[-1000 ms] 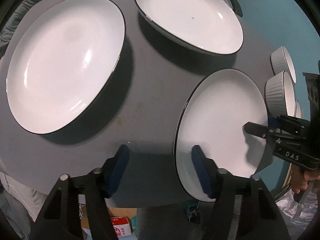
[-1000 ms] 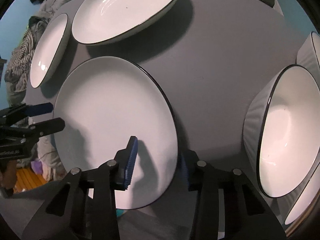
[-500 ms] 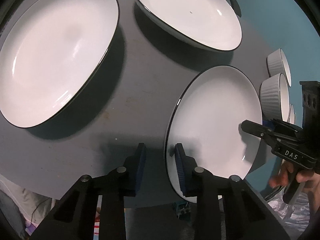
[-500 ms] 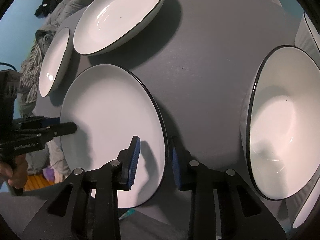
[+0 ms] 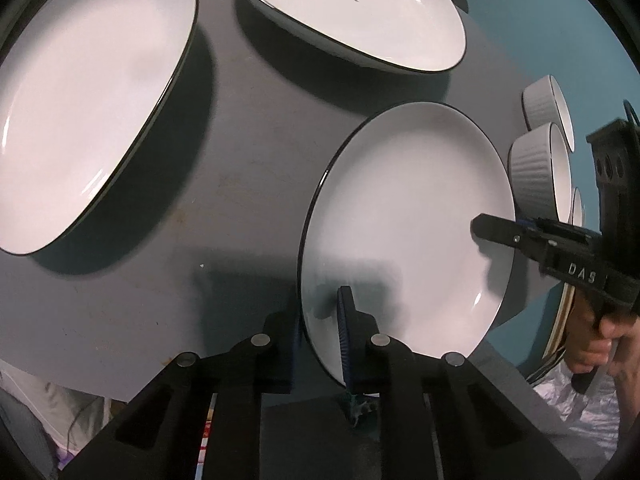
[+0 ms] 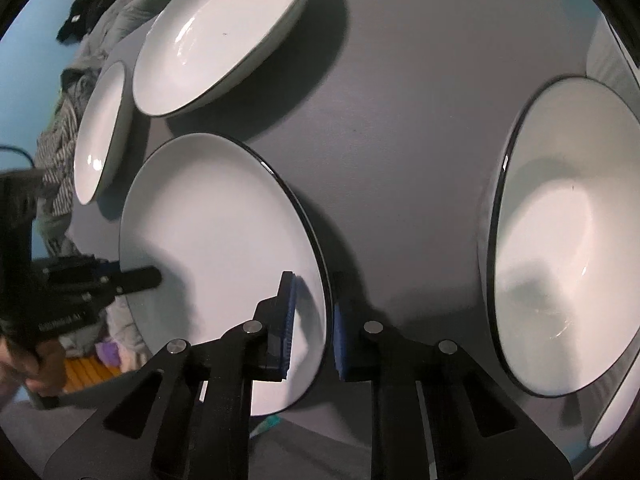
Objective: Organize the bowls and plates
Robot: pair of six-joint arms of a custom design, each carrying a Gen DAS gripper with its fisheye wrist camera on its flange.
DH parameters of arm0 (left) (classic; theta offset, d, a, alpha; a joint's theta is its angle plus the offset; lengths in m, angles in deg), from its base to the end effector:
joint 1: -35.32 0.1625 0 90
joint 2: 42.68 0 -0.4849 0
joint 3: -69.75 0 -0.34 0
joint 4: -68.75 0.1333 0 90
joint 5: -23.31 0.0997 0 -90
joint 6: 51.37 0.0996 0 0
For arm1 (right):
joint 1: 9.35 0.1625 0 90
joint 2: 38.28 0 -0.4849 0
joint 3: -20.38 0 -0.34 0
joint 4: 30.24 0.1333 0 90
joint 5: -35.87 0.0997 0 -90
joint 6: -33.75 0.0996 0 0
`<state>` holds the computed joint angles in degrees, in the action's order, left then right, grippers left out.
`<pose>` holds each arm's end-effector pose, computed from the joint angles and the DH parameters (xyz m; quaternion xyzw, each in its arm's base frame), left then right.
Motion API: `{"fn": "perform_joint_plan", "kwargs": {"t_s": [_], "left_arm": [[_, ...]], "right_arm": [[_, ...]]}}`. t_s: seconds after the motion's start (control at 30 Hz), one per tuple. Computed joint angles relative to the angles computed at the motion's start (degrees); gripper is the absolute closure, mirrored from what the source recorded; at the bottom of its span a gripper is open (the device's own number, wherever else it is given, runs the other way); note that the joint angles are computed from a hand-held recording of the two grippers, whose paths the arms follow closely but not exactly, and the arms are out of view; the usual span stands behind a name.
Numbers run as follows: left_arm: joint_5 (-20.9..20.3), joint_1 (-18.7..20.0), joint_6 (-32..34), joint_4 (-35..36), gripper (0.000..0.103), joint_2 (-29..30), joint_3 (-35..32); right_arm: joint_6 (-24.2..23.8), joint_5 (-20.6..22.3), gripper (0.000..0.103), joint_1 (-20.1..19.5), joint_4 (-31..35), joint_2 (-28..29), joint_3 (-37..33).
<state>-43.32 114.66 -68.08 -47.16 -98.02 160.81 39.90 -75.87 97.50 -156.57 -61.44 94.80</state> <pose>0.0525 -0.6555 0.2558 -0.0342 0.9752 0.0336 0.2159 0.3042 -0.6718 -0.0271 0.1152 -0.9672 -0.0877 0.2087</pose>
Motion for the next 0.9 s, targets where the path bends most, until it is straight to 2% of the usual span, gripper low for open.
{"fn": "perform_joint_plan", "kwargs": {"t_s": [0.4, 0.63, 0.9], "left_arm": [[-0.34, -0.21, -1.60, 1.75, 0.084, 0.56, -0.92], [2.00, -0.80, -4.33, 1.09, 0.084, -0.06, 0.30], [3.55, -1.12, -5.26, 3.12, 0.085, -1.44, -1.75]], "right_arm": [[1.12, 1.72, 0.087, -0.41, 2.38, 1.26, -2.42], [1.83, 0.54, 0.086, 0.42, 1.95, 1.67, -2.21], [2.55, 2.58, 0.088, 0.83, 1.30, 1.65, -2.11]]}}
